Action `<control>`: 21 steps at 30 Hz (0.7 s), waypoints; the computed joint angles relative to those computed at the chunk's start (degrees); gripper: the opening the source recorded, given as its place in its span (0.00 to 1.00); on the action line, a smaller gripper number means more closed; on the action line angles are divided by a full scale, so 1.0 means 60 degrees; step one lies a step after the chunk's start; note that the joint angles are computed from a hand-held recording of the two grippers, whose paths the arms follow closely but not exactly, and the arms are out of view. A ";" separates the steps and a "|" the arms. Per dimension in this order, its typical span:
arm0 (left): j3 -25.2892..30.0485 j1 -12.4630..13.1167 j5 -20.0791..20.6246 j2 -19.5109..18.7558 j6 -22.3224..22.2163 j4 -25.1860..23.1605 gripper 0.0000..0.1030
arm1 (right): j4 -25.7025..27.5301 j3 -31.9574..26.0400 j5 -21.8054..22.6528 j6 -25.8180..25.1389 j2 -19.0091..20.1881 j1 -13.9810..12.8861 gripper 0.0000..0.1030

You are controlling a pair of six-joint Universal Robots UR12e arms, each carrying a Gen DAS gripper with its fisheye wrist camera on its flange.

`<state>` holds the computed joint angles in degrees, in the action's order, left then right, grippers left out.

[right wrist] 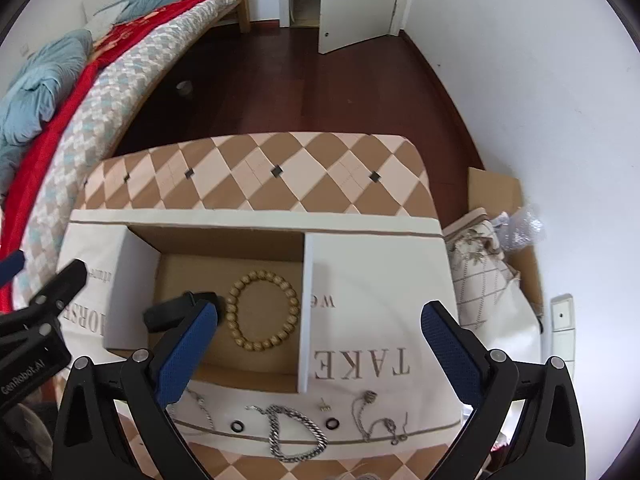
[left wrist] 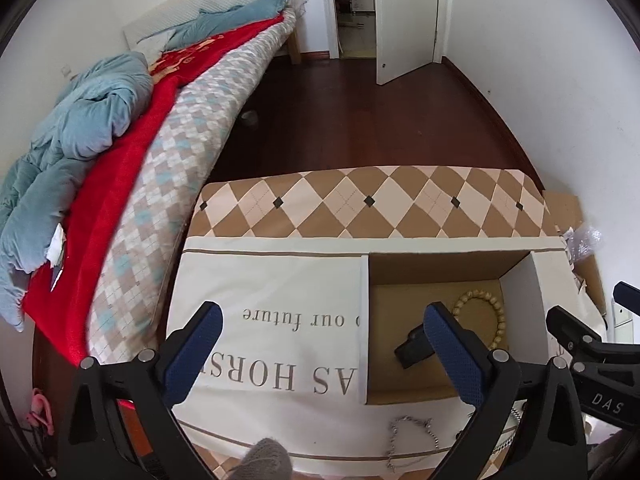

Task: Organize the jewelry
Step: 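Open both tools in the box and raise them back out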

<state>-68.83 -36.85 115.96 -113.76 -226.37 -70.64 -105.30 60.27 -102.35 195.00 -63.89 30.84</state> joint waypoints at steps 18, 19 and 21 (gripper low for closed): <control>-0.0523 -0.0838 0.1471 0.0836 -0.1005 -0.0062 1.00 | -0.1366 0.1278 -0.0648 0.0343 -0.1254 0.0474 1.00; -0.0566 -0.0891 0.1557 0.0908 -0.1063 -0.0018 1.00 | -0.1401 0.1315 -0.0668 0.0340 -0.1323 0.0503 1.00; -0.0615 -0.0997 0.1742 0.1032 -0.1150 0.0004 1.00 | -0.1571 0.1476 -0.0656 0.0377 -0.1505 0.0563 1.00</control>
